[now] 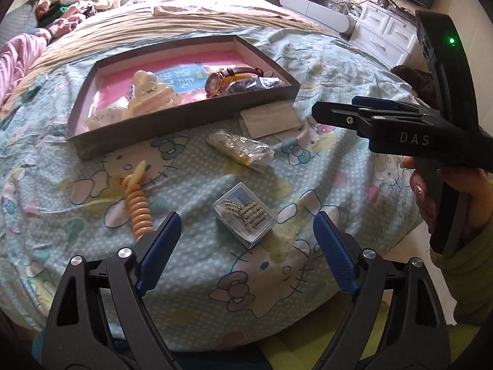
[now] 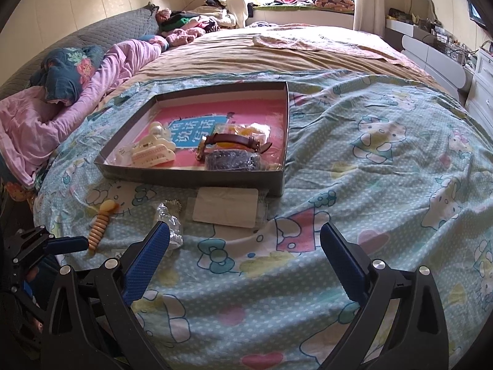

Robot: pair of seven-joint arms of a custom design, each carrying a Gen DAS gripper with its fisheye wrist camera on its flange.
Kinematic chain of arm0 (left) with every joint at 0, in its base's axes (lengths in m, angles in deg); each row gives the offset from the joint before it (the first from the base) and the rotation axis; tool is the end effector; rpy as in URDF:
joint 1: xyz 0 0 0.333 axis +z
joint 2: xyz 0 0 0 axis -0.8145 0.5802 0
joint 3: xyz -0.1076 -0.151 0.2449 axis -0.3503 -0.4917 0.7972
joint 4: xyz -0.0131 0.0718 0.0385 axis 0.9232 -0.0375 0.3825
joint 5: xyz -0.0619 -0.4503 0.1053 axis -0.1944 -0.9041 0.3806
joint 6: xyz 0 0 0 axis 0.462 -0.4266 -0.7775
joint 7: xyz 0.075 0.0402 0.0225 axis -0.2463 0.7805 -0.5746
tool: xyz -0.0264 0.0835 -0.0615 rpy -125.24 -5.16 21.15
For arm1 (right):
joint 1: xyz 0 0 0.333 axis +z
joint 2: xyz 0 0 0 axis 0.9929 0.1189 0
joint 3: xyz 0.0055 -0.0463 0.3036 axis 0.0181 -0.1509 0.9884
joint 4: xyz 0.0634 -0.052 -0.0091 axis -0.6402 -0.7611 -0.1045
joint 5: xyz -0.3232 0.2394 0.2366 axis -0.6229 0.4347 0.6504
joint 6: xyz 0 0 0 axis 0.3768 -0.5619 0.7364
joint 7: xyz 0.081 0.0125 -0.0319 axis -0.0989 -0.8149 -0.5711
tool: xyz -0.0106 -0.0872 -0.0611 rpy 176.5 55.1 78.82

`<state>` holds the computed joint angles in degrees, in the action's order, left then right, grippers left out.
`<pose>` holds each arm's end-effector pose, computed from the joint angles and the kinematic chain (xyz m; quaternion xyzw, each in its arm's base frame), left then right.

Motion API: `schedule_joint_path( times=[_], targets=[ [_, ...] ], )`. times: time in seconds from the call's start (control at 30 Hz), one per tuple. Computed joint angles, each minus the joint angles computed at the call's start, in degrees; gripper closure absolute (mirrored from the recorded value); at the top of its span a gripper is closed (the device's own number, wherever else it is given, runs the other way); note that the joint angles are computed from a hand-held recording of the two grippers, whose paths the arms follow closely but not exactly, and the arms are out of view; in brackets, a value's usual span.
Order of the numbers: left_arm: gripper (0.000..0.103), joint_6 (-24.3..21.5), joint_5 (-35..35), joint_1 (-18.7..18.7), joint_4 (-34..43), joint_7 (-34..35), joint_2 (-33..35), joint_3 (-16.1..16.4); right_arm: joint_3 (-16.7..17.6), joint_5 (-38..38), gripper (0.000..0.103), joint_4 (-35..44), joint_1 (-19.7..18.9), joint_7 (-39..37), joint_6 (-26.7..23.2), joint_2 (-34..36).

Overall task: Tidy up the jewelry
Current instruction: 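Grasp rhinestone hairpin box with left tool while right tool grasps clear card bag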

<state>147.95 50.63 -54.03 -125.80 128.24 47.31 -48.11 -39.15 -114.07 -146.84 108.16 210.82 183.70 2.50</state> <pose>0.7103 -0.1220 0.5525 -0.3483 0.8859 -0.3044 0.0337 0.6500 0.3521 0.5586 -0.5699 0.7423 -0.2256 0.2707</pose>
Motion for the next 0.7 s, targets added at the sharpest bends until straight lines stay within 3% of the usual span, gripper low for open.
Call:
schedule_joint_path(
  times=[0.3,0.33,0.4,0.53,0.57,0.7],
  targets=[
    [0.025,0.1,3.5,-1.3,2.0,-2.6,2.8,-0.5,-0.3,3.6,0.006,2.5,-0.7,-3.2,0.2,3.1],
    [0.027,0.0,3.7,-1.3,2.1,-2.7,2.9,-0.6,-0.3,4.1,0.006,2.8,-0.7,-3.6,0.3,3.5],
    [0.041,-0.1,4.2,-1.4,2.5,-3.0,3.4,-0.7,-0.4,5.1,0.006,3.6,-0.9,-4.2,0.2,4.4],
    [0.05,0.2,5.3,-1.7,2.7,-3.5,3.9,-0.8,-0.6,7.9,0.006,5.3,-1.4,-5.3,0.6,6.3],
    [0.059,0.5,5.2,-1.7,2.6,-3.4,4.0,-0.9,-0.7,8.3,0.006,6.0,-1.4,-5.5,0.4,6.9],
    [0.06,-0.9,3.8,-1.0,3.7,-3.4,4.7,-1.0,-0.9,9.7,0.006,9.8,-1.2,-7.0,-0.8,9.9]
  ],
)
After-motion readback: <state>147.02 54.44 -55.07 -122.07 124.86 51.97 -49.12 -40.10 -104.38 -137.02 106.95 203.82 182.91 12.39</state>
